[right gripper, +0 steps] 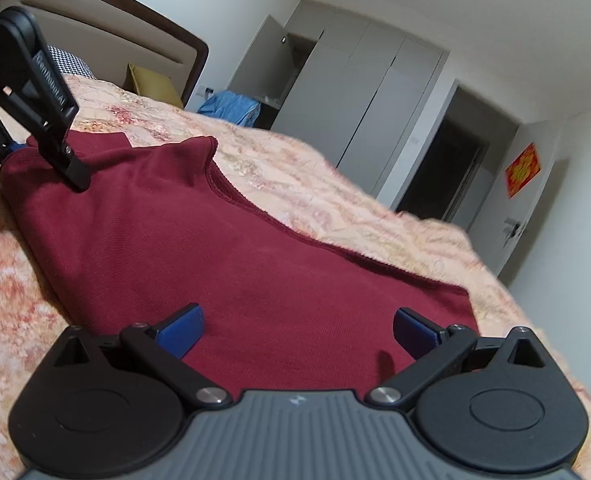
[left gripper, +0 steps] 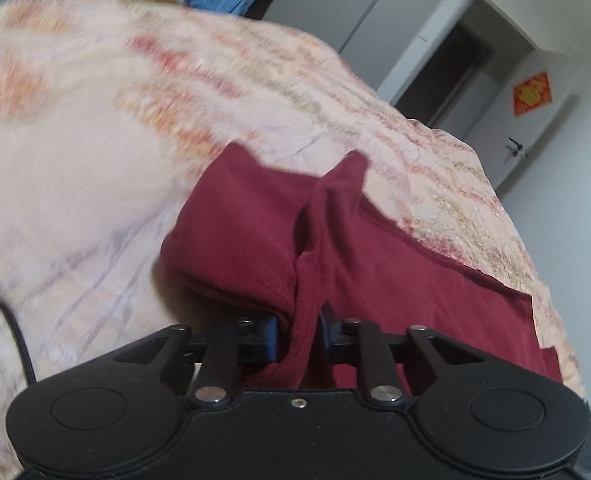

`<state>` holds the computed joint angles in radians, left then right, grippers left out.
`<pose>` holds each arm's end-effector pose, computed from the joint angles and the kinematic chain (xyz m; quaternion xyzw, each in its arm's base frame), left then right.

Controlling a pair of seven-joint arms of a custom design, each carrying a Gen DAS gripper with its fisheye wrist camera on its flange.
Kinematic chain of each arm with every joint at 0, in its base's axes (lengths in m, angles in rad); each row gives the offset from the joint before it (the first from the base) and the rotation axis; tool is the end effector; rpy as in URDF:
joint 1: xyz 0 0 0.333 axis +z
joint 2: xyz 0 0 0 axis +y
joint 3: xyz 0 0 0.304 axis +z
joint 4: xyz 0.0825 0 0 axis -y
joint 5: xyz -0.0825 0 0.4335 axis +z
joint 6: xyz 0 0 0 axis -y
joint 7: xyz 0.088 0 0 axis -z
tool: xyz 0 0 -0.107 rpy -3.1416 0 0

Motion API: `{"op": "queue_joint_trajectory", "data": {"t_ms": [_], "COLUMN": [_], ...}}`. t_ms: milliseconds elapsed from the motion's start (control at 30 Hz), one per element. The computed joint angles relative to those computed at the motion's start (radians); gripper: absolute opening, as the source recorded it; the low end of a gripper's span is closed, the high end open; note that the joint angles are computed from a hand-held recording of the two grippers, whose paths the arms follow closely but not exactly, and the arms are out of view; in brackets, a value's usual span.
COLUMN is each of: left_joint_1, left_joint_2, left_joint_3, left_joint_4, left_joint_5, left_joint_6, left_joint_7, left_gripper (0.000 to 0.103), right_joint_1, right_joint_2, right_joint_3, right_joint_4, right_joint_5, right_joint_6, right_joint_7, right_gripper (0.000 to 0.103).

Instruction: Fold small clothes

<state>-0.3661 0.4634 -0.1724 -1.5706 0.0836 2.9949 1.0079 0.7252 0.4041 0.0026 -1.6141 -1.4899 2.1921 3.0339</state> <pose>0.6714 -0.3803 0.4635 -0.6278 0.6239 -0.4539 0.1032 0.5774 0.4663 0.4064 -0.6127 0.5296 -0.5357 0.2388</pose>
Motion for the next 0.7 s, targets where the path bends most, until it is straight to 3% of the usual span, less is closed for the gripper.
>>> {"op": "queue_joint_trajectory", "data": {"t_ms": [100, 233, 433, 567, 633, 700], "left_joint_1": [-0.049, -0.054, -0.132, -0.212, -0.259, -0.274], "left_joint_2": [0.006, 0.068, 0.231, 0.375, 0.440, 0.434], "left_joint_3": [0.042, -0.011, -0.122, -0.205, -0.211, -0.204], "left_joint_4": [0.046, 0.199, 0.508, 0.724, 0.818, 0.791], "left_joint_5": [0.084, 0.121, 0.117, 0.069, 0.050, 0.026], "left_joint_6": [0.005, -0.054, -0.173, -0.333, -0.425, -0.445], "left_joint_7": [0.022, 0.159, 0.480, 0.728, 0.811, 0.851], "left_gripper": [0.017, 0.017, 0.016, 0.018, 0.023, 0.034], "right_joint_1": [-0.047, -0.088, -0.129, -0.151, -0.164, -0.179], "right_joint_2": [-0.087, -0.245, -0.481, -0.601, -0.650, -0.693], "right_joint_3": [0.014, 0.040, 0.137, 0.210, 0.239, 0.260], "right_joint_4": [-0.072, -0.234, -0.471, -0.599, -0.655, -0.703], "right_joint_5": [0.072, 0.015, 0.013, 0.099, 0.153, 0.208], "right_joint_6": [0.108, 0.163, 0.040, -0.083, -0.120, -0.126], "right_joint_7": [0.032, 0.210, 0.220, 0.177, 0.177, 0.191], "right_gripper": [0.103, 0.103, 0.103, 0.103, 0.103, 0.103]}}
